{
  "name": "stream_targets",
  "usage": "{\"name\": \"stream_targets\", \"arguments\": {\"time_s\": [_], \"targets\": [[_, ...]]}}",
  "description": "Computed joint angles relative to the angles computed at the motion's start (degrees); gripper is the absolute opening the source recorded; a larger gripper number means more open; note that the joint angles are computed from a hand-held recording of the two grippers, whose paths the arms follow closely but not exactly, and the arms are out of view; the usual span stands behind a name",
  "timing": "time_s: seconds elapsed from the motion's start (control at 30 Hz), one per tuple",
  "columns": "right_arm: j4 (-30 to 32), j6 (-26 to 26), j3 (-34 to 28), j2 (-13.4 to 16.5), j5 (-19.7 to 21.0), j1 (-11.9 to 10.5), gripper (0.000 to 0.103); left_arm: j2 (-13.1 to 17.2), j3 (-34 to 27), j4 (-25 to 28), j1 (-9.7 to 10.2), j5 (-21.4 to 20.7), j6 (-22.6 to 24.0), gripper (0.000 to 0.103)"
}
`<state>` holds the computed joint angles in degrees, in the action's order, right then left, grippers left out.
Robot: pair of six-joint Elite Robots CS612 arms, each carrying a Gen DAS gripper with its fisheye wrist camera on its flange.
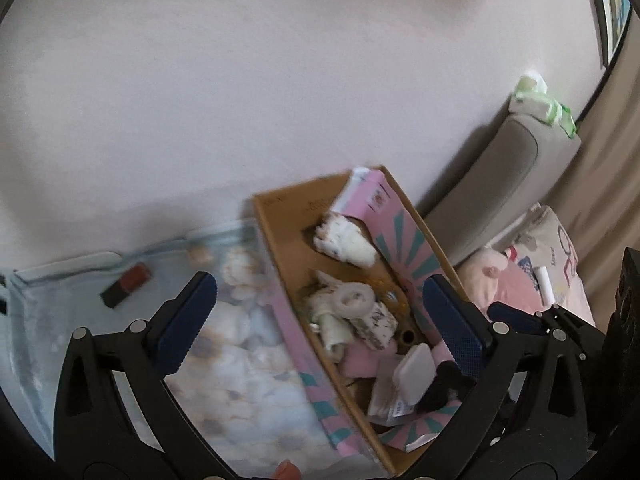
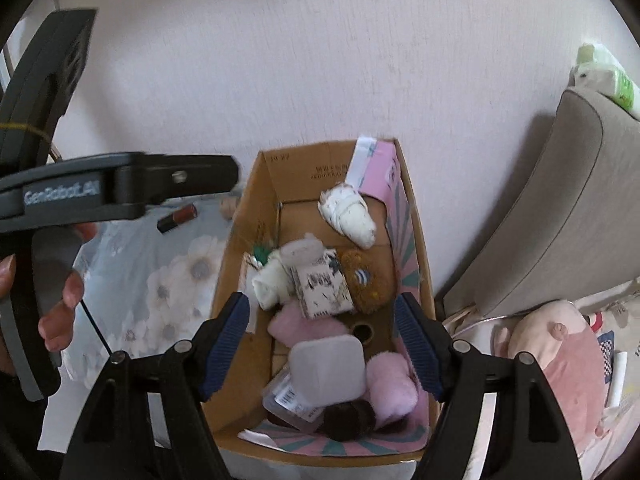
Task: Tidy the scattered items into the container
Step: 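Open left tool to drop the clear ring while right tool releases white case, then move both open tools back to the bed toward the tube and tape roll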
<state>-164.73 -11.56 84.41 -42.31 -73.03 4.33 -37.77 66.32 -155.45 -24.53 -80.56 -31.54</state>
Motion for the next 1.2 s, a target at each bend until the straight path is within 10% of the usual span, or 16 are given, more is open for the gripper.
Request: {"name": "stream_targets", "arguments": {"time_s": [0.43,0.7,1.2], "targets": [[-5.3,2.5,-1.7,-0.6,3.9,2.5,0.071,-7.2,10.3,-5.2,2.18,9.5,-5.3,0.103],[-2.1,-0.8,-5.8,1.4,5.3,5.0,0.071,-8.6,14.2,-3.6,5.06,6.6,-12.8,0.102],[13.0,-8.4,-24.0,14.0,1.5,9.1,0.067,1.4,7.1,4.1,9.06,-1.3,-26.7,0.102]]}}
